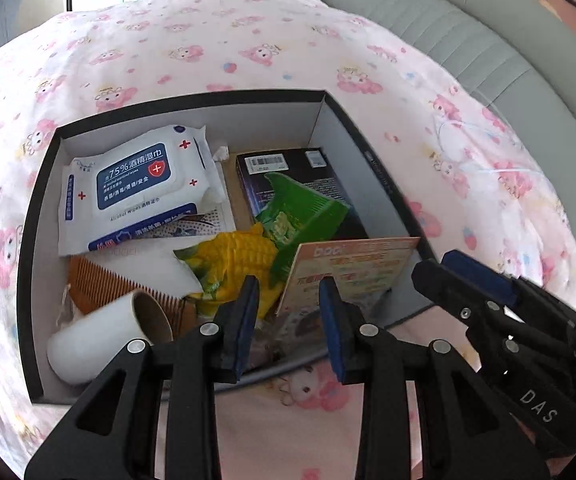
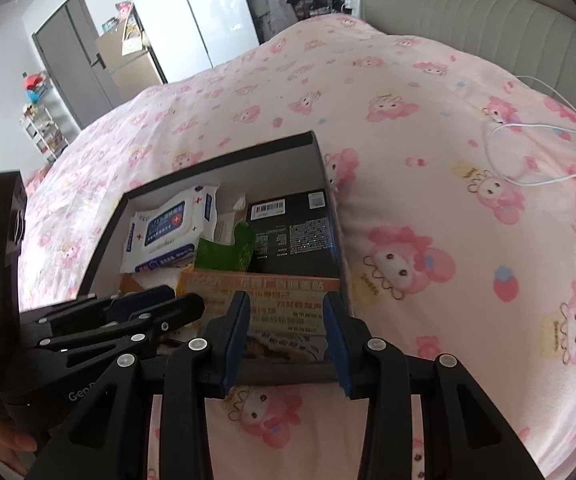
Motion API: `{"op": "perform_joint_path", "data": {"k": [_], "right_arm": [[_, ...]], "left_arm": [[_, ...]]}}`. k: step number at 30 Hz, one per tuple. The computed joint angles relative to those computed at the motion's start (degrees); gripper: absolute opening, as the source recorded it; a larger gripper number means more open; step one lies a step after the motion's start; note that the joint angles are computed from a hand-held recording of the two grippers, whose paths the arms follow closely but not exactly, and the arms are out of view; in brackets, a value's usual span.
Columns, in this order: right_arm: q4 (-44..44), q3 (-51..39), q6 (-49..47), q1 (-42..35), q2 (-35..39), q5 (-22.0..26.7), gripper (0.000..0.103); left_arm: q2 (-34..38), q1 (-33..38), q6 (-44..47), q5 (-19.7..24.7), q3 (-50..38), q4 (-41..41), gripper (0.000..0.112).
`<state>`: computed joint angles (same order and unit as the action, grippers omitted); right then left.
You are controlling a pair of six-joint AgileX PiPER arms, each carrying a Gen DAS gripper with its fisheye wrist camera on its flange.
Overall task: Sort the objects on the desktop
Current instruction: 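Lower the card into the box and open the left gripper, then withdraw the left tool up from the box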
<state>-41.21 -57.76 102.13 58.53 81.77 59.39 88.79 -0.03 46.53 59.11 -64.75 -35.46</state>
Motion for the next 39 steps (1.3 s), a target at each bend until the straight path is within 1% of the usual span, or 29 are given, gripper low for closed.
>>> {"op": "perform_joint_path", "data": {"k": [2,4,7,10,12,15,17,21,26,27,30,33,36,39], "right_arm": [[-0.2,0.0,0.8,1.1,0.1,0.8,0.035],[1.0,-0.7,-0.5,1.3,0.7,1.6,0.035],[0.6,0.1,0.9,2.4,-0.6,2.2,0.035],[1.1,1.3,1.0,1.6,-1.7,1.0,0.035],[2.1,1.0,-1.2,0.3,-0.9,1.0,0.035],[2.7,1.4,-4.2,-2.3,-0.4,-2.1,0.035],[3.1,1.0,-6.3,-3.9,0.5,-3.3,0.035],[2.7,1.2,-7.0,-5.9,0.8,-5.4,0.035],[2.5,0.6,-7.3,-6.6,1.5,-5.2,0.035],[2.4,0.2,-7.4,-6.3,1.6,-4.5,0.035],[2.1,-0.2,-5.8,-4.7,0.9,-2.8,0.035],[1.8,-0.8,-3.8,-2.3,0.3,-1.0,0.035],[1.4,-2.9,-1.5,1.5,0.8,2.5,0.035],[-0.2,-6.3,1.5,6.9,1.8,6.8,0.036]], "left_arm": [[-1.0,-0.4,0.2,-1.6,1.4,0.2,0.031],[-0.2,-1.1,-1.1,-2.5,1.3,2.1,0.031],[0.6,-1.9,-2.4,-3.6,1.1,4.4,0.031],[1.6,-2.3,-2.2,-2.9,0.3,4.5,0.031],[2.3,-3.0,-2.3,-2.6,-0.4,4.2,0.031],[3.3,-4.7,-3.1,-3.5,-1.4,4.6,0.031],[5.1,-5.7,-4.6,-4.0,-2.8,5.1,0.031],[7.9,-7.7,-8.3,-4.8,-6.5,7.0,0.031],[10.5,-12.1,-13.8,-7.6,-10.5,13.2,0.030],[10.4,-12.3,-13.6,-7.6,-10.5,13.0,0.030],[7.9,-8.6,-7.4,-6.0,-7.6,5.2,0.031],[1.5,-3.0,-0.2,-4.9,-0.5,-2.0,0.031],[-4.3,1.3,3.2,-2.2,3.6,-3.0,0.031],[-8.5,5.9,5.6,2.7,4.2,-3.0,0.031]]}}
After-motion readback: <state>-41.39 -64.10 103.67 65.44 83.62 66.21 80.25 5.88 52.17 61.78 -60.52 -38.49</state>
